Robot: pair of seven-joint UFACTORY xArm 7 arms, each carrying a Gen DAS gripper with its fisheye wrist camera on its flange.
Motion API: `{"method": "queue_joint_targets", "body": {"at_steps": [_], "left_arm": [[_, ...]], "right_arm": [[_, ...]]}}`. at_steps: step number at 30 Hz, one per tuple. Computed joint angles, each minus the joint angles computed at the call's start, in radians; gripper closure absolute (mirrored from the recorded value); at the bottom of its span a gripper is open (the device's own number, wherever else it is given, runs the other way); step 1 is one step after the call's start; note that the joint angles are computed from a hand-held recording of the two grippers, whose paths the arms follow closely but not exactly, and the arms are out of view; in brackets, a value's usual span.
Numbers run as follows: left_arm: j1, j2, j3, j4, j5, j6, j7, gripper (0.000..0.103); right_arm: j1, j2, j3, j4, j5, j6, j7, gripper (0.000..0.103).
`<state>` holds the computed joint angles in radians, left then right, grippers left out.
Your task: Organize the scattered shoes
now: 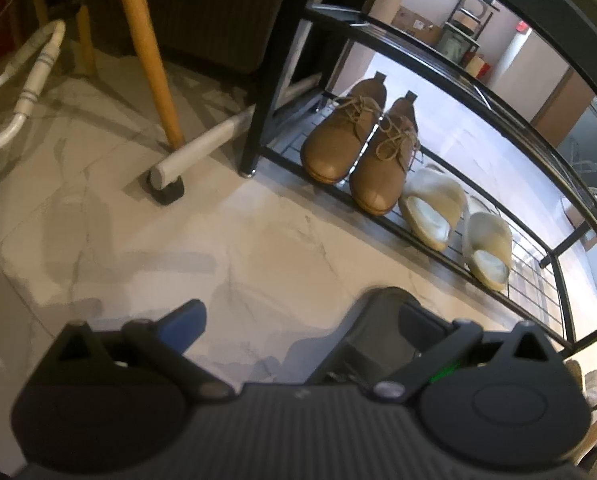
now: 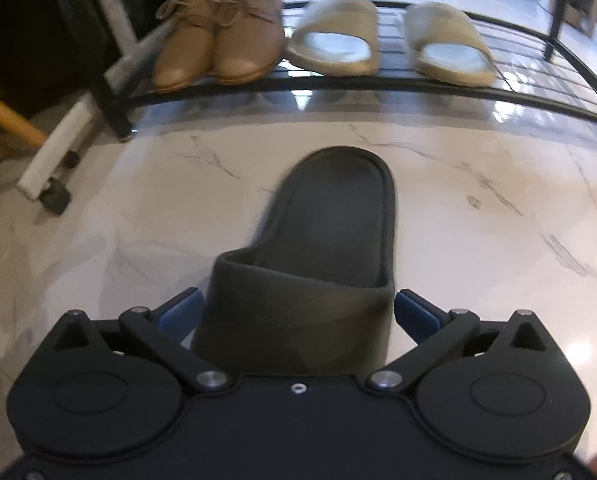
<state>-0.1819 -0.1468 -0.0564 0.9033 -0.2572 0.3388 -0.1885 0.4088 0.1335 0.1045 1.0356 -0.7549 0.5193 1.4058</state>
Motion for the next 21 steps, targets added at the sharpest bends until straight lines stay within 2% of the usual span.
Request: {"method": "queue_joint_targets", "body": {"at_steps": [7, 10, 11, 16, 19, 21], "left_arm": [[0.0, 0.004, -0.003, 0.002, 0.01, 0.002, 0.001, 0.001], [0.002, 0.005, -0.002, 0.002, 0.011, 0.004, -0.008, 0.001], [0.002, 0.004, -0.002, 0.002, 0.011, 0.005, -0.01, 0.001], [0.001, -0.002, -0.002, -0.005, 0.012, 0.0, -0.011, 0.001], [0.001, -0.005, -0.002, -0.007, 0.014, -0.005, -0.011, 0.001], [-0.001, -0.007, 0.0, -0.01, 0.008, -0.009, -0.008, 0.001]], "right_arm": [[-0.019, -0.001, 0.008, 0.003, 0.104, -0.005, -0.138, 0.0], [-0.045, -0.021, 0.018, -0.024, 0.214, -0.037, -0.287, 0.0], [-0.06, -0.031, 0.024, -0.038, 0.288, -0.049, -0.356, 0.0], [-0.091, -0.071, 0.03, -0.08, 0.494, -0.047, -0.51, 0.0], [-0.093, -0.097, 0.025, -0.098, 0.463, -0.029, -0.465, 0.0], [-0.095, -0.123, 0.024, -0.126, 0.401, -0.057, -0.364, 0.0]]}}
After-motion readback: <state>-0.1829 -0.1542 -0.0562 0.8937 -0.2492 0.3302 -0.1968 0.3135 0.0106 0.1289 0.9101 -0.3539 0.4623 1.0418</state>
